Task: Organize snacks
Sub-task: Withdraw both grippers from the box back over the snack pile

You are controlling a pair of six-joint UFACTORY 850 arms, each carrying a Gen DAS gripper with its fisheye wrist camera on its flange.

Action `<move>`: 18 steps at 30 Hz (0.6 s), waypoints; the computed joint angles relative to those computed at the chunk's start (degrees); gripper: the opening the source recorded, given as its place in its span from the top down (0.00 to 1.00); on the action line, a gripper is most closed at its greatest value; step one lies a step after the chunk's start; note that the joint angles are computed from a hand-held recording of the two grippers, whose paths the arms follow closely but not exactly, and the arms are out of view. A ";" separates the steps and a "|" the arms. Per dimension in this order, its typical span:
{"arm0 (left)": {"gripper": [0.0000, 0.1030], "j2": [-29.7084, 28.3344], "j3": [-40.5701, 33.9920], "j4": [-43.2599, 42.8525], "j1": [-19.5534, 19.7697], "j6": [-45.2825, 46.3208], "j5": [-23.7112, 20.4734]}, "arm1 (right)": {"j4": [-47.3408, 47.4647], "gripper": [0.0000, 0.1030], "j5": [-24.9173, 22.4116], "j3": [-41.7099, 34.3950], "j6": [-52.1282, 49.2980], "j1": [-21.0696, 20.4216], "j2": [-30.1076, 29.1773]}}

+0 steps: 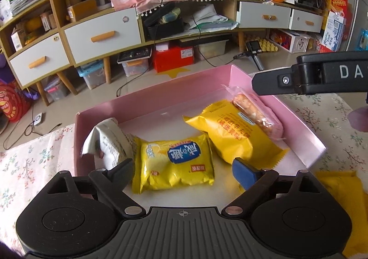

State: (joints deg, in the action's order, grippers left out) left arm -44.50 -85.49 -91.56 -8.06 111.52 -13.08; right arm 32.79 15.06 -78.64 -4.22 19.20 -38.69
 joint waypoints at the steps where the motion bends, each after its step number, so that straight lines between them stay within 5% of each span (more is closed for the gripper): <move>1: 0.09 0.64 0.71 -0.08 0.04 -0.04 -0.02 | 0.36 0.25 -0.06 0.42 -0.54 0.01 0.46; 18: 0.05 12.71 15.67 -13.16 0.96 13.24 -1.99 | 8.83 0.09 2.20 9.63 -12.66 2.25 8.75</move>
State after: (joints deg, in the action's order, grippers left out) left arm -31.79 -69.81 -104.72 -7.09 124.76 -15.07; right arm 41.62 17.27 -69.01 -16.88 21.45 -29.93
